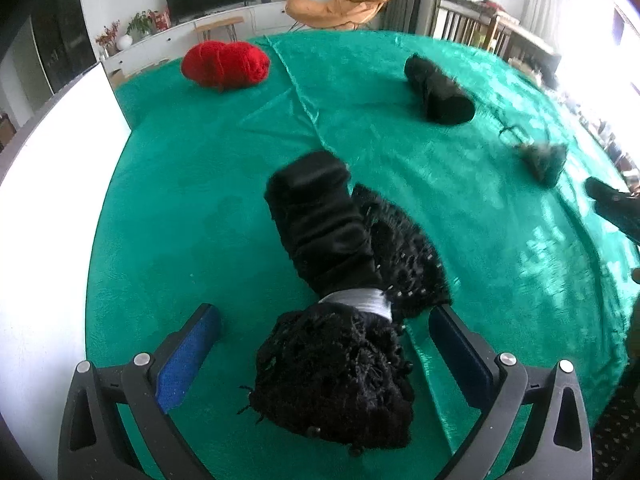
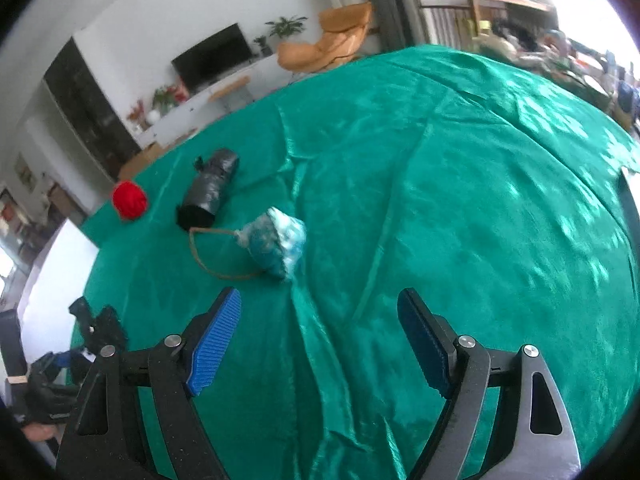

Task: Organize soft objects
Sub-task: 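Grasp the blue patterned pouch with the right gripper while the left gripper holds the bundle, then carry the bundle and pouch over the white box and open both grippers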

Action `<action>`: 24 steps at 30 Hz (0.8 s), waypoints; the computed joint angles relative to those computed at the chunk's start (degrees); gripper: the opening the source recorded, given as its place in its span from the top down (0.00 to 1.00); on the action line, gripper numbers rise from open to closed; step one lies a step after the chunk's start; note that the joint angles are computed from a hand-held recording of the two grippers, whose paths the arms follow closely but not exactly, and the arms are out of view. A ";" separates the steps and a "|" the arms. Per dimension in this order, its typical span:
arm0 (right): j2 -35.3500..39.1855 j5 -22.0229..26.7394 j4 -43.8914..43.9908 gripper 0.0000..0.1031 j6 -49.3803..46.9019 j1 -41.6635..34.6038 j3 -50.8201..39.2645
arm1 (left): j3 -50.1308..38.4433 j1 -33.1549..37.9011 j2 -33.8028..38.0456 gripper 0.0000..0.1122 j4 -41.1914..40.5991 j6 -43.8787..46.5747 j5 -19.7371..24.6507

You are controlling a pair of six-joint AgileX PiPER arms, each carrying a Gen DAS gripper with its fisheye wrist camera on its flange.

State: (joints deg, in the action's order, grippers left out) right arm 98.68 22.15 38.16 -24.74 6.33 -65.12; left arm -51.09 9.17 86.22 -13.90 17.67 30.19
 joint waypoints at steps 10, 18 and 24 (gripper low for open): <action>23.21 25.95 -28.93 0.57 17.56 8.10 -39.60 | -0.86 1.37 -1.29 0.67 -4.47 4.07 1.73; 13.52 29.81 -15.38 0.57 11.00 4.93 -35.58 | 3.37 15.67 -12.95 0.67 -28.38 23.26 13.02; 9.34 36.96 -5.31 0.57 11.32 14.29 -46.64 | -5.15 43.00 -20.02 0.67 -38.41 31.31 36.54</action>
State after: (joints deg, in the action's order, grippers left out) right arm 108.02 59.11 32.85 -13.42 20.62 -111.76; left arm -56.24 52.17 66.20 -52.31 48.98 66.73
